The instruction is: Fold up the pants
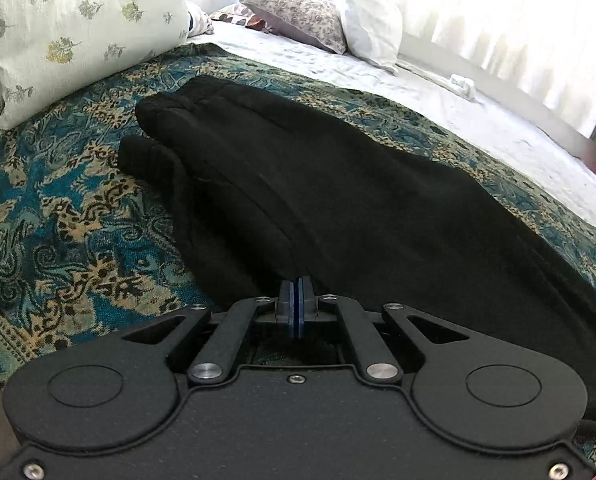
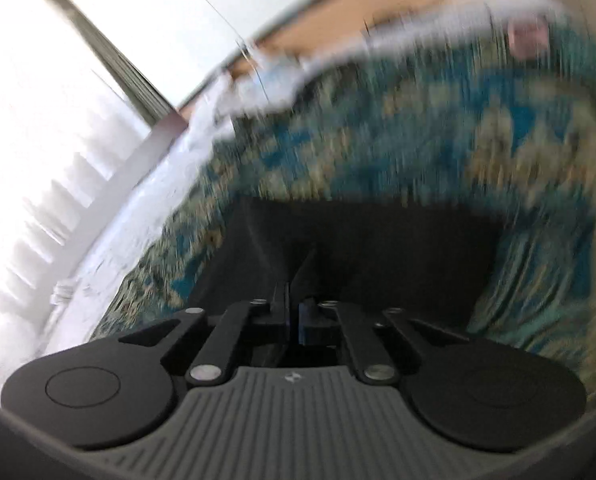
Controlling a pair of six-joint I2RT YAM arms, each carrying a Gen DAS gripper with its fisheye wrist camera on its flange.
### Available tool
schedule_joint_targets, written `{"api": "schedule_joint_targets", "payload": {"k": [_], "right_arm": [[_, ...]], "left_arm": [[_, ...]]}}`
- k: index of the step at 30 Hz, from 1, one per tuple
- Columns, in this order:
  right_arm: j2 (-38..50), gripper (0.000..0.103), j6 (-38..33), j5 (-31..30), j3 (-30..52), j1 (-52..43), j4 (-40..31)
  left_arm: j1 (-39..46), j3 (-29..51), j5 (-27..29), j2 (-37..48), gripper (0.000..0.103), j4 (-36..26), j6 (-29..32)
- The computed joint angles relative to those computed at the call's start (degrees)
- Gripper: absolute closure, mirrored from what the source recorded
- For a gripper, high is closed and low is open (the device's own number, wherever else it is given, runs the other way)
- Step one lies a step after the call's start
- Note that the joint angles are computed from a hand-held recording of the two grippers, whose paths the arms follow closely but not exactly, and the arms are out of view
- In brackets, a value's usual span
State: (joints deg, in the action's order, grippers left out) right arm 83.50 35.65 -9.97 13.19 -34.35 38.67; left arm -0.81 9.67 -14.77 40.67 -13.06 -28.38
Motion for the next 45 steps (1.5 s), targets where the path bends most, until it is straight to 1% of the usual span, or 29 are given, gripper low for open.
{"api": "schedule_joint_targets", "payload": {"k": [2,4,6,8,10,11,13,15,16,17,18,20,22,24,26,29,31,32,33,34,35,36,37,38,39,42,43,45], "right_arm": [[-5.40,0.098,-4.21,7.33,-3.30,2.25,1.06],[-7.30,0.099,-7.32,13.86,-5.50,3.54,1.81],[-5.46,0.098,-9.75,14.59,-5.45,2.25,1.06],[-3.54,0.098,-9.69,11.00,-4.95,-0.81,-0.56],[-3.31,0.099,-9.11,6.44,-5.80,-4.40,0.15],[-3.18,0.098,-8.90,6.06,-5.49,-4.64,0.00],[-4.92,0.098,-9.80,7.97,-5.95,-3.70,-0.99],[-4.90,0.098,-10.50,12.76,-6.37,-0.75,0.91],[-4.52,0.098,-11.29,15.15,-6.14,0.35,1.72],[-2.14,0.098,-12.25,16.35,-5.28,0.64,2.79],[-0.92,0.098,-12.30,16.66,-4.25,0.61,1.78],[-1.25,0.099,-11.80,16.78,-4.10,0.33,0.83],[-3.18,0.098,-12.30,20.13,-5.17,1.75,0.86],[-1.91,0.099,-13.24,22.24,-5.31,2.47,1.79],[-0.58,0.099,-14.14,21.94,-4.83,2.19,2.04],[2.57,0.098,-18.57,26.72,-3.23,5.52,2.34],[2.50,0.098,-19.81,29.36,-2.17,7.42,0.32],[1.57,0.092,-20.33,29.95,-1.66,7.96,-1.45],[0.57,0.073,-20.62,30.06,-1.75,8.16,-2.07],[-0.88,0.069,-20.81,29.71,-2.21,8.10,-2.46],[-2.95,0.058,-20.87,29.55,-3.00,8.15,-2.92],[-4.86,0.043,-20.87,30.02,-3.80,8.42,-3.20],[-7.38,0.039,-20.72,30.98,-4.89,9.09,-3.60],[-9.99,0.037,-20.59,31.57,-5.73,9.76,-4.53],[-13.24,0.036,-20.36,32.40,-6.32,10.89,-6.69],[-24.18,0.034,-19.35,35.53,-7.28,16.17,-14.88],[-27.88,0.033,-18.84,36.12,-7.27,18.25,-17.86],[-34.44,0.030,-17.31,38.60,-6.93,24.39,-23.69]], "left_arm": [[0.31,-0.08,0.26,-0.66,0.100,-0.49,0.35],[0.35,-0.32,-0.13,-0.32,0.100,-0.29,0.46],[-0.12,-0.55,-0.67,0.28,0.099,0.15,0.44],[-1.12,-0.45,-1.76,0.89,0.099,0.37,0.23],[-1.18,-0.14,-1.87,1.39,0.099,0.38,0.42],[-0.93,-0.13,-1.58,1.26,0.099,0.23,0.57],[-0.22,-0.02,-0.74,0.46,0.099,-0.48,0.89],[-0.07,-0.04,-0.17,-1.72,0.098,-2.11,1.18],[-0.35,-0.12,-0.06,-2.72,0.097,-2.80,1.43],[-0.87,-0.17,-0.15,-3.20,0.097,-3.38,1.64],[-1.58,-0.19,-0.63,-3.27,0.097,-3.76,1.69],[-3.79,-0.61,-2.71,-3.16,0.096,-3.60,1.89],[-4.99,-0.95,-3.52,-3.30,0.095,-3.31,2.00],[-5.00,-1.32,-3.04,-3.27,0.095,-2.85,2.30],[-4.71,-1.89,-2.61,-2.98,0.094,-1.85,3.44],[-4.38,-2.85,-2.10,-3.38,0.092,-0.81,5.37],[-4.26,-3.20,-1.80,-4.39,0.092,-1.02,6.53],[-4.14,-3.33,-1.55,-5.02,0.092,-1.32,7.11],[-3.86,-3.43,-1.07,-5.89,0.092,-1.85,7.61],[-3.02,-3.49,0.06,-7.01,0.092,-2.56,8.40],[-1.71,-3.47,1.72,-8.38,0.089,-3.56,9.31],[-0.18,-3.44,3.73,-9.90,0.082,-4.69,10.19],[2.24,-3.40,6.82,-12.15,0.079,-6.32,11.51],[4.68,-3.26,9.76,-14.68,0.072,-8.33,12.83],[7.19,-3.06,12.44,-17.52,0.066,-10.53,14.18],[16.83,-2.09,19.94,-24.35,0.056,-15.52,19.16],[22.77,-1.89,24.16,-25.31,0.055,-15.62,21.41],[33.89,-1.68,31.67,-22.13,0.048,-12.13,24.34]]}}
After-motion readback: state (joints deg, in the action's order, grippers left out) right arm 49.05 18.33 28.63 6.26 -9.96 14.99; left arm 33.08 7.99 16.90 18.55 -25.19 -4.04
